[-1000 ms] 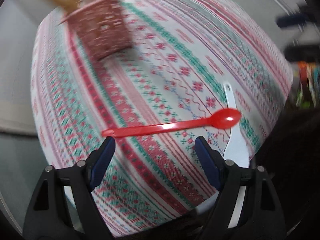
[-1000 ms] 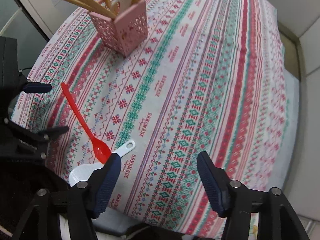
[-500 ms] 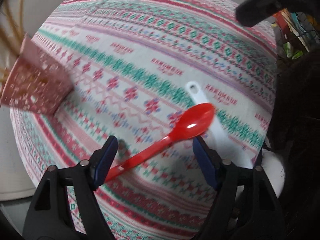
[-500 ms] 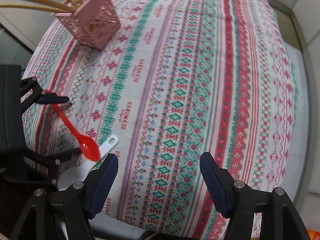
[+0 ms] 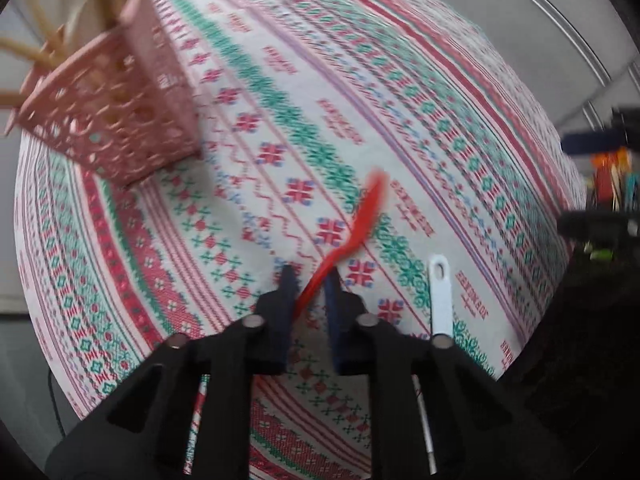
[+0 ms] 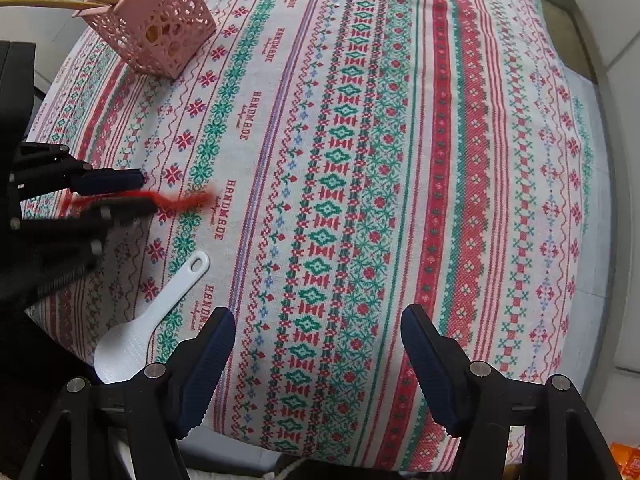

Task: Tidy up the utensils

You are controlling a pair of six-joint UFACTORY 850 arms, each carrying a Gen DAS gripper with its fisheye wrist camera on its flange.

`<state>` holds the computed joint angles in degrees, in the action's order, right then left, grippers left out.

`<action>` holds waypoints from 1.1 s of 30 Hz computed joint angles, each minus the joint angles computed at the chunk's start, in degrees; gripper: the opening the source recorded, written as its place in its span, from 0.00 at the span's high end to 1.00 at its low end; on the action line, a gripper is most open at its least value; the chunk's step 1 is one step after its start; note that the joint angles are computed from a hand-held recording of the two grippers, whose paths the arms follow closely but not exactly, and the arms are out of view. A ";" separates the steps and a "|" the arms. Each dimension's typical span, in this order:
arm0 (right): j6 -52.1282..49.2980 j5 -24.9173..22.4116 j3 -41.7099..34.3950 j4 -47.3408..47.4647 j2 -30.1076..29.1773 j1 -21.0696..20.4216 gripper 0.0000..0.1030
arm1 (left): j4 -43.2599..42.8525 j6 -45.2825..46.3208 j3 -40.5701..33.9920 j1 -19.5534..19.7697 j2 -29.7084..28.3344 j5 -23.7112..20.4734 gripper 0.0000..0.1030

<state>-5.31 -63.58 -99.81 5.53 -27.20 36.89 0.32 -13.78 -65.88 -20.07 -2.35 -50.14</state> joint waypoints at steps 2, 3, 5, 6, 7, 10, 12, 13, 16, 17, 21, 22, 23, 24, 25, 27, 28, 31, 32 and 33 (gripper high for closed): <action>0.19 0.02 -0.14 -0.13 -0.16 0.08 0.30 | -1.83 -0.89 0.20 1.41 0.54 -1.17 0.96; 0.37 0.02 -0.20 -0.12 -0.23 0.08 0.30 | -3.48 0.39 0.88 3.22 1.36 -1.71 0.96; 0.66 -0.07 -0.26 0.21 -0.31 0.01 0.30 | -7.47 1.59 1.36 4.85 1.79 -2.99 0.96; 0.81 -0.23 -0.32 0.57 -0.41 -0.07 0.30 | -8.28 2.46 1.90 5.15 2.37 -3.12 0.96; 0.93 -0.43 -0.65 0.79 -0.73 -0.05 0.30 | -9.05 3.03 2.07 5.43 2.70 -2.86 0.96; 1.25 -0.90 -1.09 1.37 -1.25 0.03 0.30 | -8.58 3.25 3.26 5.56 4.93 -1.90 0.90; 1.54 -1.00 -1.37 1.34 -1.48 0.09 0.30 | -6.99 3.13 4.03 5.69 7.19 -1.83 0.79; 1.71 -1.01 -1.47 1.43 -1.55 0.07 0.30 | -6.09 2.61 3.90 5.43 7.19 -1.38 0.75; 2.57 -1.21 -1.61 2.06 -1.71 -0.15 0.30 | -3.18 0.77 2.53 4.65 6.55 -1.70 0.74; 2.79 -1.22 -1.59 2.18 -1.74 -0.24 0.30 | -1.70 -0.68 2.22 4.20 6.18 -1.45 0.74; 3.98 -1.63 -1.38 3.17 -1.79 -0.65 0.30 | 3.83 -6.74 1.12 1.54 4.84 -1.50 0.74; 4.14 -1.68 -1.35 3.33 -1.83 -0.69 0.30 | 5.02 -7.49 0.93 1.34 4.66 -1.63 0.74; 4.53 -1.80 -1.37 3.48 -1.91 -0.67 0.30 | 6.47 -8.66 1.08 0.97 4.74 -1.74 0.74; 4.72 -1.75 -1.27 3.55 -1.90 -0.59 0.30 | 7.77 -10.08 0.65 0.40 3.90 -1.62 0.74; 4.88 -1.82 -1.29 3.67 -1.98 -0.47 0.30 | 9.41 -11.36 0.54 0.36 3.70 -2.31 0.74; 5.00 -1.61 -1.18 4.16 -2.07 -0.17 0.30 | 9.72 -11.28 0.93 1.02 3.78 -1.96 0.74; 5.06 -1.61 -1.17 4.41 -2.11 -0.03 0.30 | 9.79 -10.95 1.00 1.40 3.72 -1.60 0.74; 5.24 -1.31 -1.00 4.91 -2.16 0.48 0.30 | 11.11 -10.48 1.36 2.24 3.62 -0.70 0.74; 5.37 -1.22 -0.93 4.86 -2.20 0.66 0.30 | 11.22 -10.22 1.22 2.61 3.02 -0.01 0.74; 5.71 -1.17 -0.93 4.78 -2.30 0.94 0.30 | 10.86 -9.79 1.05 2.91 2.22 1.31 0.74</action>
